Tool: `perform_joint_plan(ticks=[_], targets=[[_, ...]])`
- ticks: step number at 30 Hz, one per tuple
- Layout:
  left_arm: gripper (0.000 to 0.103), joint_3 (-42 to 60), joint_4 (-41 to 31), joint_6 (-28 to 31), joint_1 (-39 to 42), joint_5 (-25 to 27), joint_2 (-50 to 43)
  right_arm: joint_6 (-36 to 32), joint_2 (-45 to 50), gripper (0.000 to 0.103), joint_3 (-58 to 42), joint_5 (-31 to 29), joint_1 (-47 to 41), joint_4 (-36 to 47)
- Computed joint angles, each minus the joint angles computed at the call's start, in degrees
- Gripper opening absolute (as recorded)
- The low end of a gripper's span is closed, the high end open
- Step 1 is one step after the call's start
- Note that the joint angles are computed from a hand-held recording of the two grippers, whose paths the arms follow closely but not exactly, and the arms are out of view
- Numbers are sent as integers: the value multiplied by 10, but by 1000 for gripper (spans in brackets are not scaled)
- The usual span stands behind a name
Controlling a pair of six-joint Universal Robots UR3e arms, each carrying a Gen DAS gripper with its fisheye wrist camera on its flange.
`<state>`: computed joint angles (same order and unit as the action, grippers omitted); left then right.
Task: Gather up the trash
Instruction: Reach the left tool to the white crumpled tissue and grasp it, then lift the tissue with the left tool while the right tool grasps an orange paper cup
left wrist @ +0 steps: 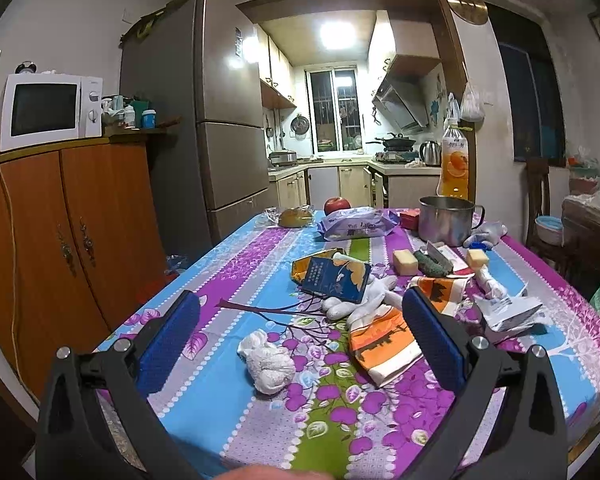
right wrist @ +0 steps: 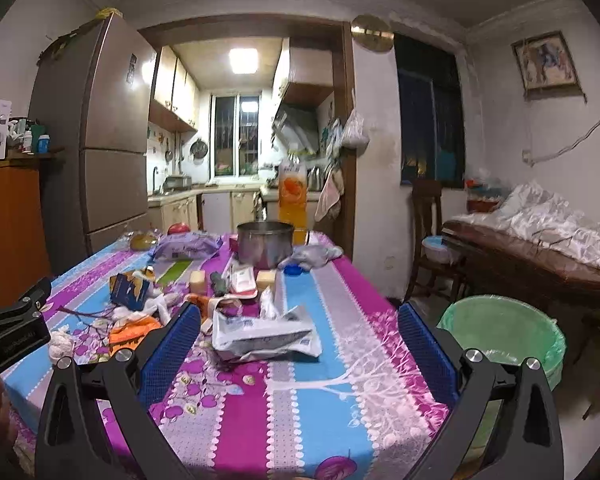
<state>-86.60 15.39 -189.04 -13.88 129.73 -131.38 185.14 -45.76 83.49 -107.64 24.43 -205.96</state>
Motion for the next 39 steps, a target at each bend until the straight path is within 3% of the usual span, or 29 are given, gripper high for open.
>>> perform_joint_plan(ticks=[2, 3, 5, 7, 9, 11, 14, 16, 19, 26, 30, 39], targets=[[98, -28, -10, 6, 32, -21, 20, 12, 2, 98, -33, 1, -8, 82], [98, -61, -53, -1, 70, -72, 58, 19, 5, 98, -53, 6, -14, 130], [98, -112, -110, -9, 133, -165, 118, 35, -1, 98, -74, 81, -46, 219], [98, -148, -155, -3, 187, -228, 160, 35, -3, 98, -84, 148, -71, 259], [96, -189, -133, 17, 223, -283, 178, 44, -5, 98, -86, 172, -83, 253], [96, -203, -140, 28, 229, -322, 186, 68, -14, 98, -82, 217, -102, 231], [84, -143, -201, 35, 215, -320, 146, 71, -6, 98, -143, 326, -138, 341], [80, -115, -227, 6, 223, -345, 123, 78, 8, 98, -185, 320, -138, 406], [74, -51, -275, -3, 224, -337, 83, 80, 33, 98, -223, 307, -132, 423], [46, 44, -339, -6, 235, -407, 15, 54, 123, 98, -385, 293, -114, 528], [41, 71, -344, 7, 217, -374, -4, 53, 154, 98, -454, 256, -105, 564], [37, 57, -300, 24, 211, -363, -10, 7, 254, 98, -667, 171, -79, 683]])
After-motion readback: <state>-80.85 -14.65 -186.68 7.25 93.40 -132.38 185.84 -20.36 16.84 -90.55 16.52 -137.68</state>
